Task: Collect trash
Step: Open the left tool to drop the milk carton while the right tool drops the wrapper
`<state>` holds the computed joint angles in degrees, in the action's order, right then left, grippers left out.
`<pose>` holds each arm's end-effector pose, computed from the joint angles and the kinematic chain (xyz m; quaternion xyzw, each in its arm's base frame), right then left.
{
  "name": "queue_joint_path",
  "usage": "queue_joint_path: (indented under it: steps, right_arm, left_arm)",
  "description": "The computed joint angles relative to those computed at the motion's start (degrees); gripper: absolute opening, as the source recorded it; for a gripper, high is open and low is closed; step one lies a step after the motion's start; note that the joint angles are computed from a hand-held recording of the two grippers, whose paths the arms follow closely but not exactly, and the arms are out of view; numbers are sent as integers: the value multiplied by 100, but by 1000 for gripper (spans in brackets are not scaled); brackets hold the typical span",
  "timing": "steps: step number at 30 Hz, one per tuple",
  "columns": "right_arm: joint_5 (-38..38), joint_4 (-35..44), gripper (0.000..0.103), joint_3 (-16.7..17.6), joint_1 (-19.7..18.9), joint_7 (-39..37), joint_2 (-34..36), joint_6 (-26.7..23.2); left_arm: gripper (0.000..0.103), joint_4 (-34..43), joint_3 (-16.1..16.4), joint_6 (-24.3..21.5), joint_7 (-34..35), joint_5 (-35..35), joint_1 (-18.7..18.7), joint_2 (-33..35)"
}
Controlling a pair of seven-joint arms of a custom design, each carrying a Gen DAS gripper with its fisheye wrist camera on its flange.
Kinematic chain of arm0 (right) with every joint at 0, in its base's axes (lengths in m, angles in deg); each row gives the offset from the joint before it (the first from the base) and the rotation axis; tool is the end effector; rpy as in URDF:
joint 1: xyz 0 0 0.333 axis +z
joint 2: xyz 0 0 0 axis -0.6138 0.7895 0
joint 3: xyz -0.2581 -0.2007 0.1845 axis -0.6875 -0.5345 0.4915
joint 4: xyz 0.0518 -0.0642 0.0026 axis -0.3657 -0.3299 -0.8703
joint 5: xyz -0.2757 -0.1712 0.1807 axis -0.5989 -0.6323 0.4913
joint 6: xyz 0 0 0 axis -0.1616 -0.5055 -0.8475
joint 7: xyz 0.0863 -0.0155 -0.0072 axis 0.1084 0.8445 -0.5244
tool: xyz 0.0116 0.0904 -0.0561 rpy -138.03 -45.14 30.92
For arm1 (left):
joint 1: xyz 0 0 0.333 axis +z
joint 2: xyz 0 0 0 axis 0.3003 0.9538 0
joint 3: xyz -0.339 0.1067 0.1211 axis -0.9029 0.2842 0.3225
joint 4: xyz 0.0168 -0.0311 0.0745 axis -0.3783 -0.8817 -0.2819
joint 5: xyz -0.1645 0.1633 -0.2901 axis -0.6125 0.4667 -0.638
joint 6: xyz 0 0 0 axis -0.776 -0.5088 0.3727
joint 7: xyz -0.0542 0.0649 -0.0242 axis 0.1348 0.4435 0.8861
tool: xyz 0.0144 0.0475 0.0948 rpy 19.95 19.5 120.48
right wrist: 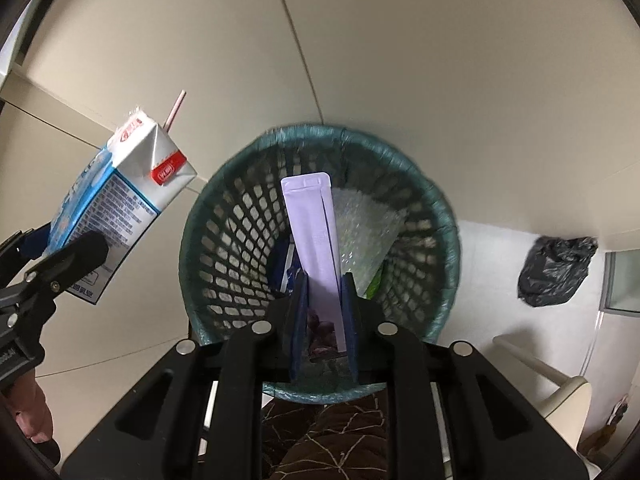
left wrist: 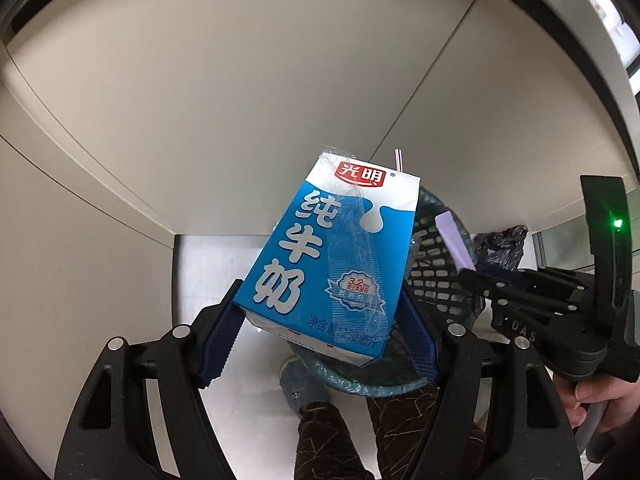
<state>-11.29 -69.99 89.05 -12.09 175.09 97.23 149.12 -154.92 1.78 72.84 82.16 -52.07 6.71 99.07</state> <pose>0.6684 0.3390 0.4107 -0.7156 0.6966 0.0252 0.0447 0.6526 -0.2845 0.4374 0.6667 -0.7286 0.1568 0.0105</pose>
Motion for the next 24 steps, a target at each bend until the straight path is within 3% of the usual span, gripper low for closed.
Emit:
queue_joint_path:
  steps: [5, 7, 9, 12, 24]
  right_arm:
    - [39, -28, 23, 25, 8, -39, 77, 7]
    - [87, -4, 38, 34, -17, -53, 94, 9]
    - [115, -178, 60, 16, -23, -32, -2, 279]
    - [46, -252, 72, -34, -14, 20, -93, 402]
    - [-324, -468, 84, -149, -141, 164, -528, 263]
  left_arm:
    - [71, 61, 33, -72, -109, 42, -23, 92]
    - [71, 41, 33, -78, -131, 68, -35, 95]
    - [71, 27, 41, -90, -129, 129, -58, 111]
    - [71, 143, 28, -172, -150, 128, -75, 213]
    - [71, 787, -84, -561, 55, 137, -254, 789]
